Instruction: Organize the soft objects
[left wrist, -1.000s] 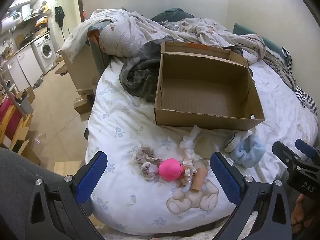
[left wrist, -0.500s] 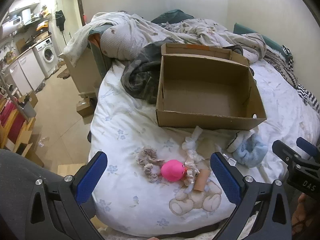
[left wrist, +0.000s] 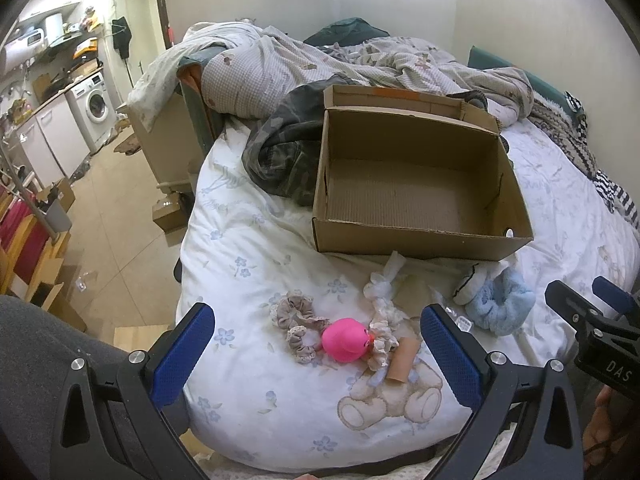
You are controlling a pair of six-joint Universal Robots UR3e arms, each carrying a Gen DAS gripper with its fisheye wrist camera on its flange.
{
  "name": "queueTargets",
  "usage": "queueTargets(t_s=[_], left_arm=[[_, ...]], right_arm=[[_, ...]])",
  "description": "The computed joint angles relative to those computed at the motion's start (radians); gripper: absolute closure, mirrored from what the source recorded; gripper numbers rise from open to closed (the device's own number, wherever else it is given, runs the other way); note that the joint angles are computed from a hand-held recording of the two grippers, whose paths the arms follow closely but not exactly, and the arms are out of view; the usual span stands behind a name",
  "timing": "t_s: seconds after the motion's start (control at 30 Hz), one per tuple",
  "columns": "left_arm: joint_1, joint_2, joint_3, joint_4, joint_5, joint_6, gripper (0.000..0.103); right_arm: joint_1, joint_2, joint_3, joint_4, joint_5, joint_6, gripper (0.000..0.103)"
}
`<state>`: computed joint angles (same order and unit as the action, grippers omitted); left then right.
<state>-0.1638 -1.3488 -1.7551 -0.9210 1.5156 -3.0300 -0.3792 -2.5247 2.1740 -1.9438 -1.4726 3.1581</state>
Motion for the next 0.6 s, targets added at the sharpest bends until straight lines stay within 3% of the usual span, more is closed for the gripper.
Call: queueTargets(t_s=[0.6], left_arm=[[0.001, 0.0, -0.005, 0.008, -0.002, 0.006, 0.0]], right_arm=[[-0.024, -0.016, 0.003, 0.015, 0.022, -0.017, 0.0]])
